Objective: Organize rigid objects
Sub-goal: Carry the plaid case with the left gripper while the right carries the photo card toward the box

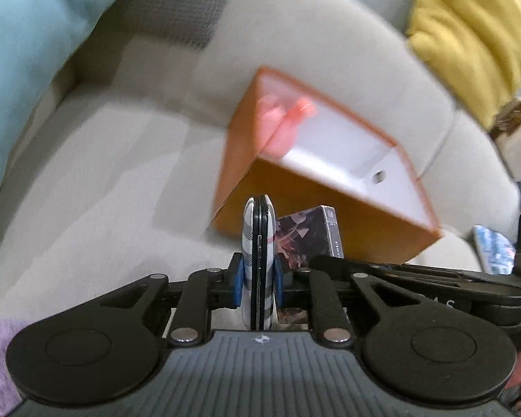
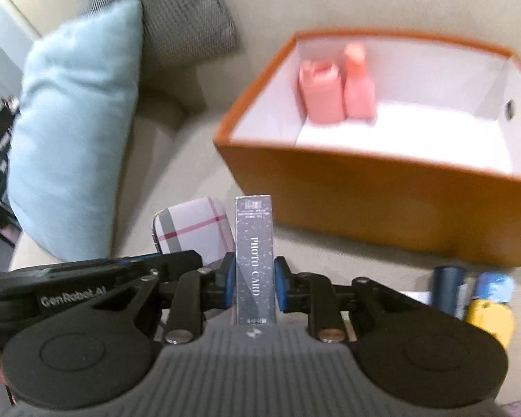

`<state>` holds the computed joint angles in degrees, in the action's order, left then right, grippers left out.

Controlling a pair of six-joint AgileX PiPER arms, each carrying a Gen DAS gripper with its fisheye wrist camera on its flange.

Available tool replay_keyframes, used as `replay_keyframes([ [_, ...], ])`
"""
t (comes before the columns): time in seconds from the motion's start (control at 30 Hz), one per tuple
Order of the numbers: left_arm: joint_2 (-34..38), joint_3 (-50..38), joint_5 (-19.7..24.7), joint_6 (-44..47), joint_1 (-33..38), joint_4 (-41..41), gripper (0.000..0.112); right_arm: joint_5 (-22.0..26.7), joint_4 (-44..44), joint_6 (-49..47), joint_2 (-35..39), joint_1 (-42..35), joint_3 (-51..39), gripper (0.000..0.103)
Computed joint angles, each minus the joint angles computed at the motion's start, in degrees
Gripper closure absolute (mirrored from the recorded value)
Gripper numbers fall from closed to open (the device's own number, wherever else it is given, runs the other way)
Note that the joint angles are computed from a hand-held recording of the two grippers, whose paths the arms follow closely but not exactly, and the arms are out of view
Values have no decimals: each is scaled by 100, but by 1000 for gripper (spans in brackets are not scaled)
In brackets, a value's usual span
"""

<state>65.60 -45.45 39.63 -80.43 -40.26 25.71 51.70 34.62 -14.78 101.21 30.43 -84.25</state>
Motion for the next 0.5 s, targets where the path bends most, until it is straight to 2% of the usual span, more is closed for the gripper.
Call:
replay_keyframes([
  [0.13,191,-898,232,1236,310,-419,93,78,201,-77,-294,-447,-229,80],
  [0.27,934,-2135,369,2862,987,-1140,93,91,185,-12,-167,-813,-797,80],
  [0.37,1768,-3087,522,3866,1415,-1660,93,100,-42,290,243,-962,-1399,80],
  [0.43,2463,-3758,744,4667,1777,-2225,93,258,-151,540,669,-1053,-1893,80],
  [0.5,2986,-4193,1059,5093,1974,-2555,94,371,-299,752,1127,-1078,-2332,80],
])
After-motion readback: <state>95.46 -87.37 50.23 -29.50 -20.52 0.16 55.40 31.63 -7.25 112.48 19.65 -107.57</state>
